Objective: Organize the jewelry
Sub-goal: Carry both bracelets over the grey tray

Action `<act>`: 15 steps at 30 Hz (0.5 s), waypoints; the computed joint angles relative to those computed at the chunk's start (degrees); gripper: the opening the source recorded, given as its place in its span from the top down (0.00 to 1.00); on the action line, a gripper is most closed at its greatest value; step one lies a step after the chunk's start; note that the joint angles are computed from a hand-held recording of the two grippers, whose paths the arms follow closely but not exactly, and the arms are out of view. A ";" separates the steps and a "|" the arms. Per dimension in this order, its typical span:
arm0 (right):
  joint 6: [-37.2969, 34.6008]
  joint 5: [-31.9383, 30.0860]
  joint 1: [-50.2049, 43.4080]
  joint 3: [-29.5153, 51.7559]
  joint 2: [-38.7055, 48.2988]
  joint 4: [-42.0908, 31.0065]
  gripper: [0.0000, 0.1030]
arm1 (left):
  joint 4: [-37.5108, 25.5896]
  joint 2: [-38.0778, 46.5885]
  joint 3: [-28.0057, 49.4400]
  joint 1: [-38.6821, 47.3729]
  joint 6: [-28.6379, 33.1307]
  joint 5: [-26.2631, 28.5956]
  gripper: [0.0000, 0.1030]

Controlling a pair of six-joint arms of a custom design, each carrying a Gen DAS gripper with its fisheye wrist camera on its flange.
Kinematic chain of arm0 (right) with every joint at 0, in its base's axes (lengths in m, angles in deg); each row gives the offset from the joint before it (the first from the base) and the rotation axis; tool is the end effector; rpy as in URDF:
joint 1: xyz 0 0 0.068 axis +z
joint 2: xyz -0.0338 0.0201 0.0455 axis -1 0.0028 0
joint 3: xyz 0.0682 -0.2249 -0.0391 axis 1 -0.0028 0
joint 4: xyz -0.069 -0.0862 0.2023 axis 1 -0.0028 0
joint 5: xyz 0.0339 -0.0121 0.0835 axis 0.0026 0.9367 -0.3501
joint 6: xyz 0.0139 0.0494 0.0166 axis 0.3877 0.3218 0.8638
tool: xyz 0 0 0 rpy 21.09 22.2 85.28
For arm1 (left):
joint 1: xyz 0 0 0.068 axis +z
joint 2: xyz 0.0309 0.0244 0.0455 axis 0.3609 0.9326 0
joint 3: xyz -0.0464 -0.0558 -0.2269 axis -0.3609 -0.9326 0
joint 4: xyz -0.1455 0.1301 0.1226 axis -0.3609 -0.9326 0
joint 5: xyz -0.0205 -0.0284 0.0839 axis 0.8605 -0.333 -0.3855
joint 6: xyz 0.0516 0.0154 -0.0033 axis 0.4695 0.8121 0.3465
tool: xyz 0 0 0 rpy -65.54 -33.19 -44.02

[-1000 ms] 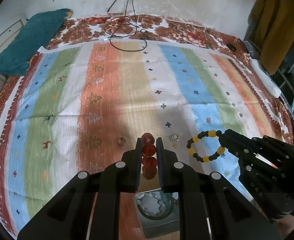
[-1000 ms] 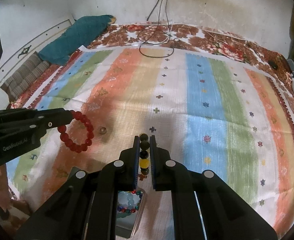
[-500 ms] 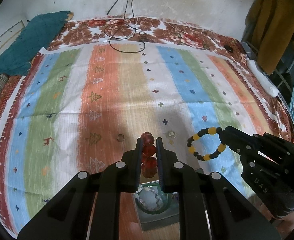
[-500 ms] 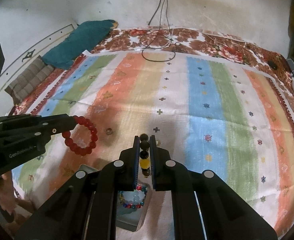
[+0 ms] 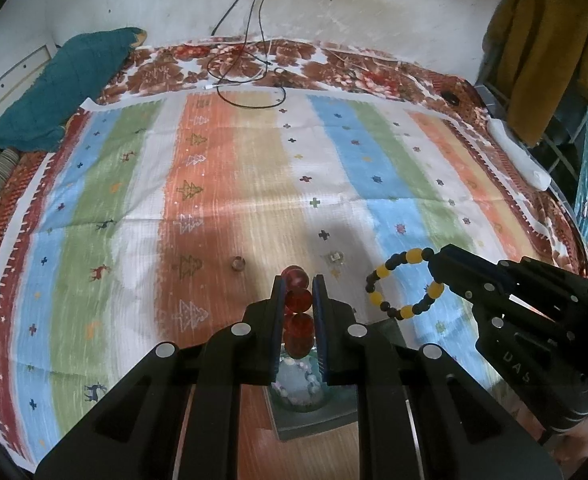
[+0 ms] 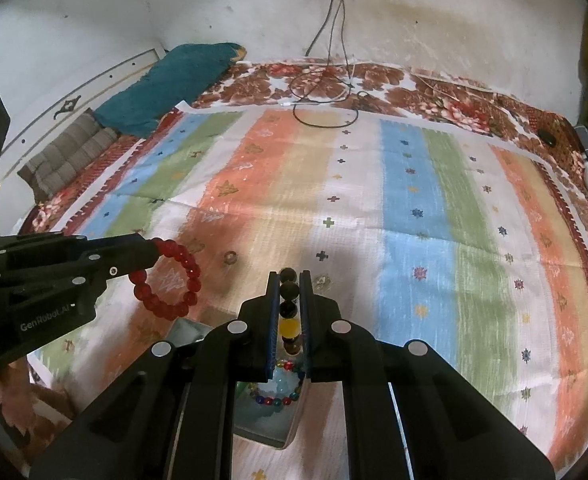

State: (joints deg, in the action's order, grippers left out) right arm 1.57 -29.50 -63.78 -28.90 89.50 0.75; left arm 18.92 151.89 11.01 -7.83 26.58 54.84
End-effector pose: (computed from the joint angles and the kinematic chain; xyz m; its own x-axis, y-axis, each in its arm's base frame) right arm 0.2416 0.1227 0.2361 -0.6416 -0.3717 -0.6710 -0.5411 0.8393 0.0524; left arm 0.1924 -0.0973 0.2560 -0.7922 -0.1739 -0.5850 -0.0943 0.9819 -0.1641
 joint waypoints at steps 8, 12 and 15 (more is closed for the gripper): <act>0.21 0.10 1.18 -2.94 -3.57 -0.44 0.90 | -1.00 -1.19 -0.33 -2.25 -1.40 -1.72 0.87; 0.38 0.09 1.44 -3.57 -4.60 -0.70 0.90 | -1.66 -1.79 -0.52 -3.72 -2.33 -2.67 0.87; 0.48 0.07 1.64 -4.25 -5.58 -0.93 0.90 | -2.25 -2.59 -1.10 -4.74 -3.12 -3.17 0.87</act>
